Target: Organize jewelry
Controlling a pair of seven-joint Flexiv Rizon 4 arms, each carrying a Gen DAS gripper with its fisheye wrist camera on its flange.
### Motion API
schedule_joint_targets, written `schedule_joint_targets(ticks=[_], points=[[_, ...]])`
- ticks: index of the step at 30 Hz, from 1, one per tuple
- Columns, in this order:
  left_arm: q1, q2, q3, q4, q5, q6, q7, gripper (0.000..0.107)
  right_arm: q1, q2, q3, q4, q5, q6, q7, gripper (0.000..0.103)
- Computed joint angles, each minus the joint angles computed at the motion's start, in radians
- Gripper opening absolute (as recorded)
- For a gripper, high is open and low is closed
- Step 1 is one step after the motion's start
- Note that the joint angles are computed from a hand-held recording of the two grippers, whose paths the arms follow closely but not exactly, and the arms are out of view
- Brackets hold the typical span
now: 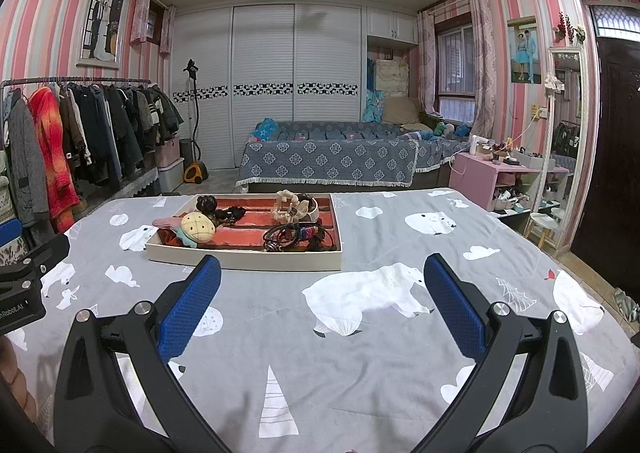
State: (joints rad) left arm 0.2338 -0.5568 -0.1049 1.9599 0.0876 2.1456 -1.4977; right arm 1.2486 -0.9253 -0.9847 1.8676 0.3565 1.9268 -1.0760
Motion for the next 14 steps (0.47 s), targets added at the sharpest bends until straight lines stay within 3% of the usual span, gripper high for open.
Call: schedule_joint_targets(ticks=[14], points=[[0.002,0.005,0.003,0.004,0.003,0.0,0.003,0.099,-0.004,-0.001,0.004,0.0,0.001,0.002,-0.001,0.099]])
